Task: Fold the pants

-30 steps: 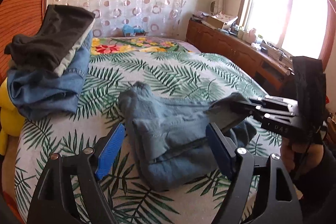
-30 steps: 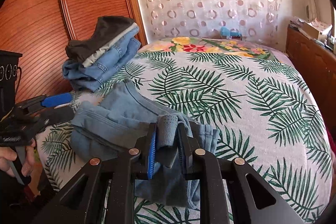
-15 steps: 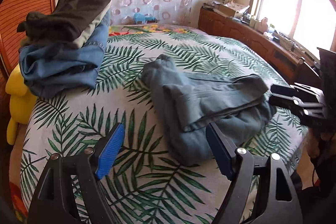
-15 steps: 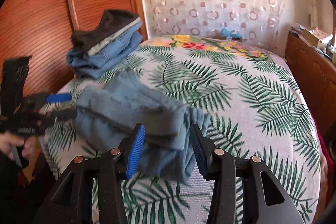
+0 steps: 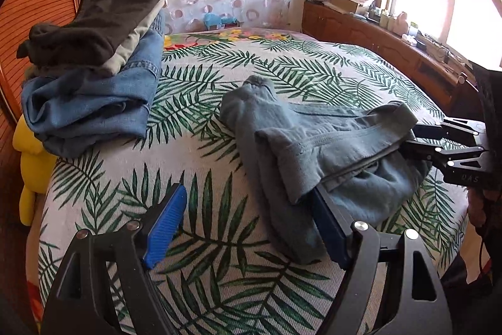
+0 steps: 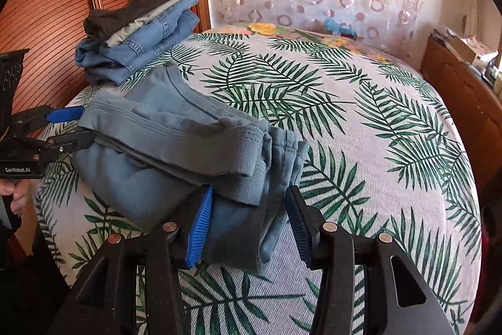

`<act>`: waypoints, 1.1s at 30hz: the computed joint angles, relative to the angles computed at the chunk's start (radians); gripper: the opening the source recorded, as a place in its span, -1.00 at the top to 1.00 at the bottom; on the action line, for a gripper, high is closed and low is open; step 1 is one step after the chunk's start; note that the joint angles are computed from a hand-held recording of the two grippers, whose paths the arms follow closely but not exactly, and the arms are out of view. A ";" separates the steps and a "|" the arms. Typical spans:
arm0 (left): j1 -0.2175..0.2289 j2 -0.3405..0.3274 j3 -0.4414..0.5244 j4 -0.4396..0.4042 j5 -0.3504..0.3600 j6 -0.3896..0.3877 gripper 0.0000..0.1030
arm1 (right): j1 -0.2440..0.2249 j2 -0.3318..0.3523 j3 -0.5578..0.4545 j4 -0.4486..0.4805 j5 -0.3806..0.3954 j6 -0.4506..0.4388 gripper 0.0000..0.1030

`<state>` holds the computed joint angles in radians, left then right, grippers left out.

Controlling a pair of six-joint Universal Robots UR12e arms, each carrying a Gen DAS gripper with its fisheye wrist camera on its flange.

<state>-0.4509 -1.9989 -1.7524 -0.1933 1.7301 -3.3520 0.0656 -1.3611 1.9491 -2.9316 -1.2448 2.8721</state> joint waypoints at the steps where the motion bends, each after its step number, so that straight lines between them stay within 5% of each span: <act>1: 0.000 -0.003 0.005 -0.003 0.003 0.004 -0.56 | 0.003 0.002 -0.007 0.004 -0.012 -0.003 0.05; 12: 0.013 -0.043 0.084 -0.027 0.017 0.014 -0.56 | 0.013 0.069 -0.104 -0.008 -0.035 0.059 0.05; 20: 0.015 -0.037 0.089 0.014 0.029 0.001 -0.56 | -0.020 0.051 -0.087 -0.074 0.033 0.117 0.05; 26: 0.014 -0.008 0.052 0.064 0.017 -0.008 -0.56 | -0.034 0.007 -0.028 -0.080 0.077 0.052 0.05; 33: 0.004 0.015 0.011 0.069 -0.012 0.008 -0.56 | -0.020 -0.013 -0.005 0.014 0.081 -0.076 0.05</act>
